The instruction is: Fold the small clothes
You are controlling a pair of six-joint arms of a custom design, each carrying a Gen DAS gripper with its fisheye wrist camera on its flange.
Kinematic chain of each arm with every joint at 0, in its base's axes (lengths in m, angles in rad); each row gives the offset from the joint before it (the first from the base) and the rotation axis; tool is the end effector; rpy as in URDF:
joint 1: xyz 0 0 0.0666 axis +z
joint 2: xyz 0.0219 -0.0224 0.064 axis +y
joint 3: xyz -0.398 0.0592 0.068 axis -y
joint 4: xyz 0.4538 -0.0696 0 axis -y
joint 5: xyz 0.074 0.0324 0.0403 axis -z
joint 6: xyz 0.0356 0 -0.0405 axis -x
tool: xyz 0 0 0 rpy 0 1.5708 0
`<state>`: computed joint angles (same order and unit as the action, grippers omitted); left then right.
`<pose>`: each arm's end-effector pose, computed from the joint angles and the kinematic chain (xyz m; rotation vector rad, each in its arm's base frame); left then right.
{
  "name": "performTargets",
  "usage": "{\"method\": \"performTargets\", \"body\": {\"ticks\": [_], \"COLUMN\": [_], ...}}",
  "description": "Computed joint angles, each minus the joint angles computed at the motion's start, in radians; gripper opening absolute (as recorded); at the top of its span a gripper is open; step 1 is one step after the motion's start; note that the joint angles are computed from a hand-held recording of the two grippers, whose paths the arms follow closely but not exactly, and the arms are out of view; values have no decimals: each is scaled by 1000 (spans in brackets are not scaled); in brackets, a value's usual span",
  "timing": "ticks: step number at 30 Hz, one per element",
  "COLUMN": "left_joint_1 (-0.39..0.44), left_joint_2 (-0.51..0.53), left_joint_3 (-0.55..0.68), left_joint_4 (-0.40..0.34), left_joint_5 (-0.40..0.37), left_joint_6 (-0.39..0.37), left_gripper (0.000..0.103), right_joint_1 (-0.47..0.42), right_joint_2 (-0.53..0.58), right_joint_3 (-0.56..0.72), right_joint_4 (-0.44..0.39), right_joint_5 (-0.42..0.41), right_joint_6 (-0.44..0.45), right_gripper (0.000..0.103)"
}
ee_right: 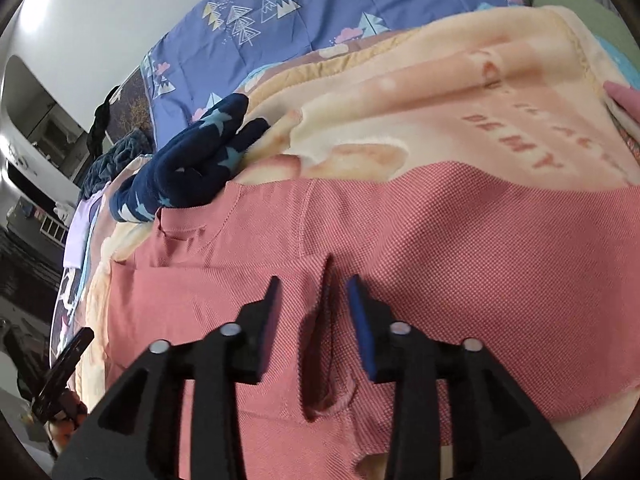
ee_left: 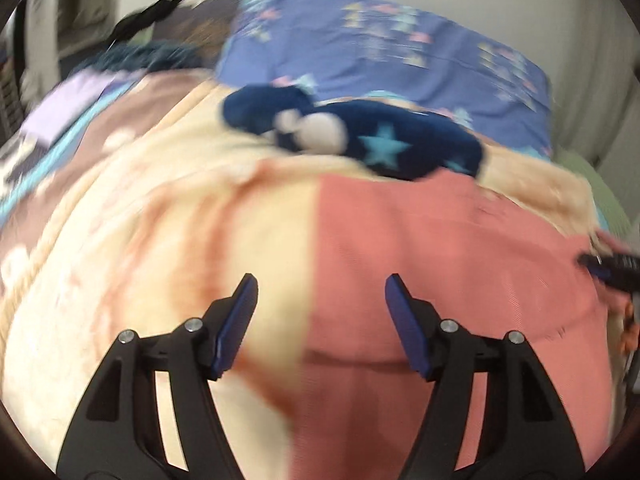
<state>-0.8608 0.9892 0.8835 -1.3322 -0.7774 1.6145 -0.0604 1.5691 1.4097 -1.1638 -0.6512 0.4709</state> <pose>0.2300 -0.2299 0.3541 -0.9285 2.1714 0.1677 0.5624 -0.0128 0.3574 -0.6451 2.5557 0.7719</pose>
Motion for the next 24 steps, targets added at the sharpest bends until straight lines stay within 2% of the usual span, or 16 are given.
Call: {"method": "performTargets", "body": {"ticks": [1, 3, 4, 5, 7, 9, 10, 11, 13, 15, 17, 19, 21, 22, 24], "left_joint_1": [15, 42, 51, 61, 67, 41, 28, 31, 32, 33, 31, 26, 8, 3, -11], "left_joint_2": [-26, -73, -99, -126, -153, -150, -154, -153, -164, -183, -201, -206, -211, -213, -215], "left_joint_3": [-23, -72, -99, -133, -175, -184, -186, -189, -204, -220, -232, -234, -231, -231, -228], "left_joint_4": [27, 113, 159, 230, 285, 296, 295, 310, 333, 354, 370, 369, 348, 344, 338], "left_joint_5": [17, 53, 76, 113, 141, 116, 108, 105, 101, 100, 97, 90, 70, 65, 50], "left_joint_6": [-14, -62, -84, -111, -120, -95, -86, -96, -98, -92, -93, -92, -84, -85, -92], "left_gripper": [67, 62, 52, 40, 38, 38, 38, 38, 34, 32, 32, 32, 33, 37, 43], "right_joint_1": [11, 27, 34, 28, 16, 35, 49, 51, 54, 92, 163, 267, 374, 417, 530], "right_joint_2": [-5, -26, -48, -62, -69, -74, -81, -86, -111, -166, -204, -216, -229, -235, -230], "right_joint_3": [-5, -26, -45, -56, -57, -61, -72, -75, -86, -115, -122, -110, -117, -125, -134], "right_joint_4": [8, 40, 67, 90, 117, 187, 234, 246, 264, 282, 210, 91, 61, 67, 96], "right_joint_5": [20, 44, 43, 10, -27, 149, 275, 295, 261, 207, 141, 99, 122, 142, 225], "right_joint_6": [3, 33, 52, 41, -14, -87, -117, -133, -163, -129, -28, 78, 122, 133, 150], "right_gripper": [37, 8, 3, 3, 3, 6, 9, 9, 10, 16, 35, 42, 42, 42, 43]}}
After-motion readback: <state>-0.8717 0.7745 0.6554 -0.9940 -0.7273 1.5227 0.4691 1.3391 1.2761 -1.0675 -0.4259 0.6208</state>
